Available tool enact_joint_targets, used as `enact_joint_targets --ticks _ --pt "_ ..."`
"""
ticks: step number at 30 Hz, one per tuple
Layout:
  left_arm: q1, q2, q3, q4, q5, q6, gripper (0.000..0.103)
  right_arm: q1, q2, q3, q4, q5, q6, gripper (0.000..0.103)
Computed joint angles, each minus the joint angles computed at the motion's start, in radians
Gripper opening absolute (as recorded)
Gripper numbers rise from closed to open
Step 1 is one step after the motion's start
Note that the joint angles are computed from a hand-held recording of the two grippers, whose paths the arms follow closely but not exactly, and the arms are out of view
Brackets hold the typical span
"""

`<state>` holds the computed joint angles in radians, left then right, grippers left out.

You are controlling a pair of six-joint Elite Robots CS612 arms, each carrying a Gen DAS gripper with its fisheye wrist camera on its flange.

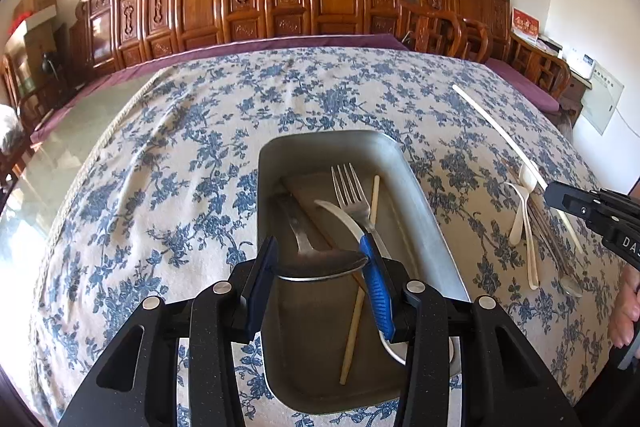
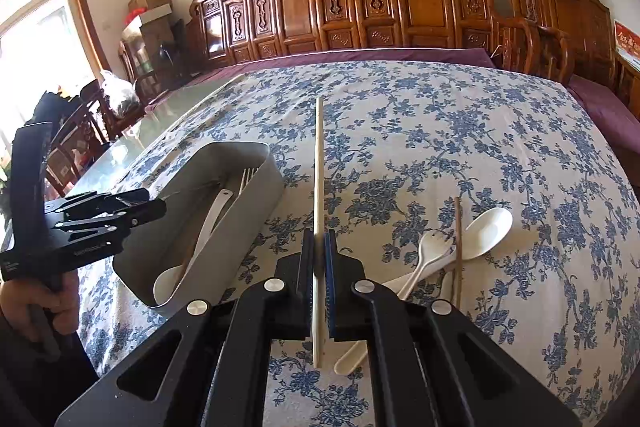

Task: Organize utensils
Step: 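Lower the held chopstick into the tray and open the right gripper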

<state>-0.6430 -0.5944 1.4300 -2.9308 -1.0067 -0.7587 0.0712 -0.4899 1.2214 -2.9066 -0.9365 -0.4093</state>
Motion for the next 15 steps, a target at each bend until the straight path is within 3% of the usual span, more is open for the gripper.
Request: enact_joint_targets --ticks 15 --pt "0.005 -0.005 0.008 -0.007 -0.022 -0.007 0.040 0.001 -0.010 0.017 0.014 0.010 -0.004 0.006"
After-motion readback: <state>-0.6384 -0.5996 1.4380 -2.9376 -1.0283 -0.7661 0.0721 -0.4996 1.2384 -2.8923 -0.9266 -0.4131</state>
